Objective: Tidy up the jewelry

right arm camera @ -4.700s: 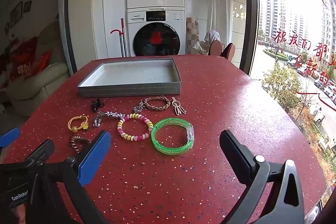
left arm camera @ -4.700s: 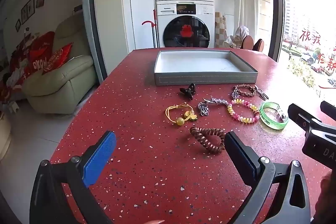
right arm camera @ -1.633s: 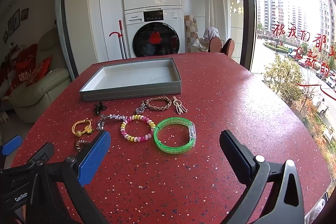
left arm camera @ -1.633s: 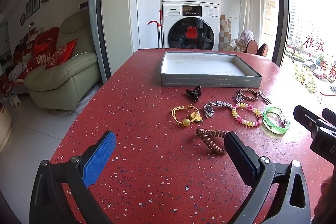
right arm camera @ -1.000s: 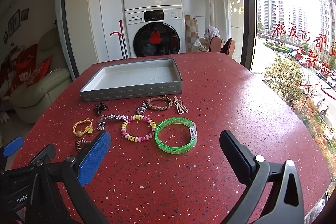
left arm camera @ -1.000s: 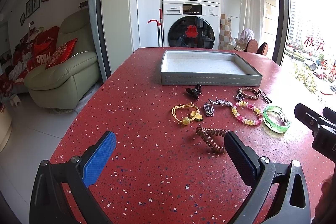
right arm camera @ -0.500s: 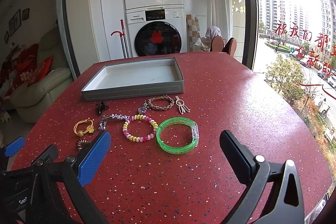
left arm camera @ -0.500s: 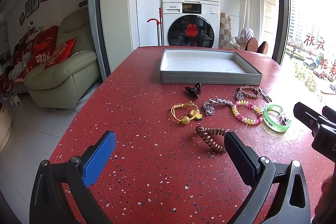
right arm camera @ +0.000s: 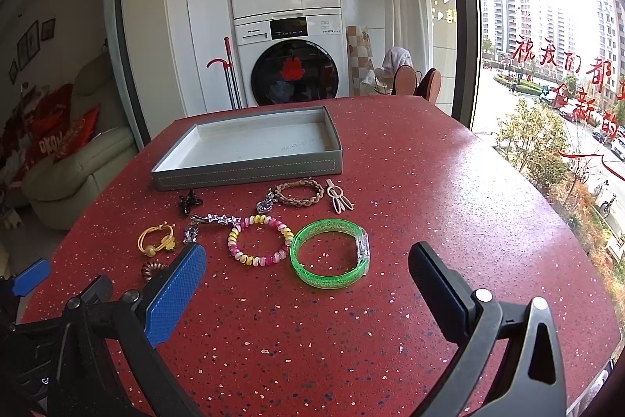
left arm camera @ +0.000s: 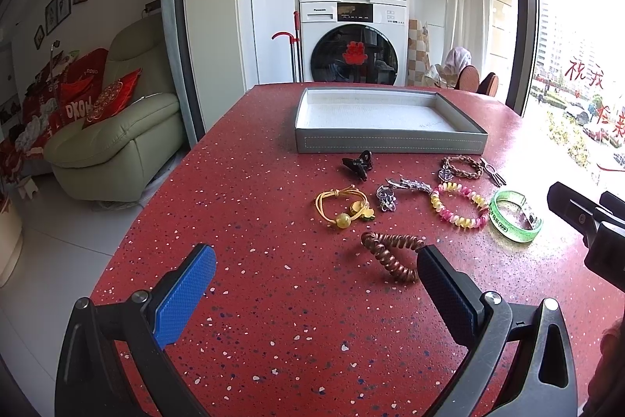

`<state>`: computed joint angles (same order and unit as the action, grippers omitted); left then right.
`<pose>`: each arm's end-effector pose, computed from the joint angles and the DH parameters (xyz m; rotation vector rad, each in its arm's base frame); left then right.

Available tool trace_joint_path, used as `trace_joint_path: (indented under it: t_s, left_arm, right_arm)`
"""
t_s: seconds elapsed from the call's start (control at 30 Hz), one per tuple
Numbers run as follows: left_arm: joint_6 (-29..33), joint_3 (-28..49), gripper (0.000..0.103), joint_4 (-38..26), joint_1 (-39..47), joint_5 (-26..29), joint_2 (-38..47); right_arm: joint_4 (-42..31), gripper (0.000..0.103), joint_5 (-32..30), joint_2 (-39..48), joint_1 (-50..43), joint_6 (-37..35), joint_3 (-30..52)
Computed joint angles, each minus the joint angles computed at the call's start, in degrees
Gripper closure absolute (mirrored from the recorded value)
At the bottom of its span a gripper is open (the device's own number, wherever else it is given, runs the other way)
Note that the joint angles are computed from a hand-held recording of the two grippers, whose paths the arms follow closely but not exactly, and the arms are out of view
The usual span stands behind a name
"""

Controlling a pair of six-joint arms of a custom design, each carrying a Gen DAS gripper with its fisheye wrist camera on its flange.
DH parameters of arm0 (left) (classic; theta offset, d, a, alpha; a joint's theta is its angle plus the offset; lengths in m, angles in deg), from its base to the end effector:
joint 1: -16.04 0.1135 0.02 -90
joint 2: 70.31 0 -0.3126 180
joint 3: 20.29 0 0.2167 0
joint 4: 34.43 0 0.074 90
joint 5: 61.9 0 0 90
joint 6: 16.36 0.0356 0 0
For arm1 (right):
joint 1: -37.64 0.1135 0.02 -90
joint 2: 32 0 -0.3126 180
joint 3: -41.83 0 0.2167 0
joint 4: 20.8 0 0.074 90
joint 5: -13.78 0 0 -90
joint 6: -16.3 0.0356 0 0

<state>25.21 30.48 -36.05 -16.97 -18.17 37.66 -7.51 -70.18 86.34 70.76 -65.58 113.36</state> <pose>0.2529 -0.1336 0.1443 -0.5565 2.1506 0.3128 0.3437 0.2197 0.1702 -0.4091 2.1288 0.3029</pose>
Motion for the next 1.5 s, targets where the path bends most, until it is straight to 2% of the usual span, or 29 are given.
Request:
trace_joint_path:
  t_s: [0.37, 0.5, 0.7, 0.87, 1.1, 1.2, 1.3, 1.37, 1.4, 1.5]
  left_arm:
    - [-0.3, 1.0, 0.000, -1.0, 0.0, 0.3, 0.9]
    - [0.9, 1.3, 0.000, -0.7, 1.2, 2.4, 1.0]
    - [3.8, 2.6, 0.000, -0.3, 6.6, 12.5, 1.6]
    - [5.5, 5.8, 0.000, -1.1, 11.8, 23.8, 3.7]
    - [4.8, 11.5, 0.000, -4.1, 14.0, 28.0, 7.6]
    - [3.9, 13.0, 0.000, -5.4, 14.4, 28.5, 8.9]
    - [3.7, 14.4, 0.000, -6.9, 14.5, 28.5, 9.9]
    - [4.2, 15.3, 0.000, -7.8, 14.3, 27.5, 10.3]
    - [4.3, 15.6, 0.008, -8.0, 14.1, 27.2, 10.5]
    - [5.5, 17.6, 0.021, -10.4, 13.1, 25.1, 11.3]
  right_arm:
    - [-0.8, 0.000, -0.7, 0.1, -0.9, 0.5, 0.2]
    - [-4.5, 0.000, -0.3, 0.5, -1.6, -0.7, 2.7]
    - [-15.8, 0.000, -1.3, 2.9, -4.4, -2.7, 10.9]
    - [-27.0, 0.000, -2.7, 6.8, -6.5, -4.3, 21.0]
    - [-44.8, 0.000, -3.3, 15.8, -8.2, -3.9, 38.5]
    - [-48.3, 0.009, -2.8, 17.9, -7.8, -4.9, 41.8]
    - [-51.1, 0.024, -2.7, 19.4, -7.3, -5.1, 43.9]
    - [-50.4, 0.030, -2.0, 18.9, -6.9, -5.5, 42.8]
    - [-50.1, 0.033, -2.3, 18.4, -6.8, -5.7, 42.0]
    - [-49.8, 0.045, -2.8, 17.5, -6.5, -6.4, 41.0]
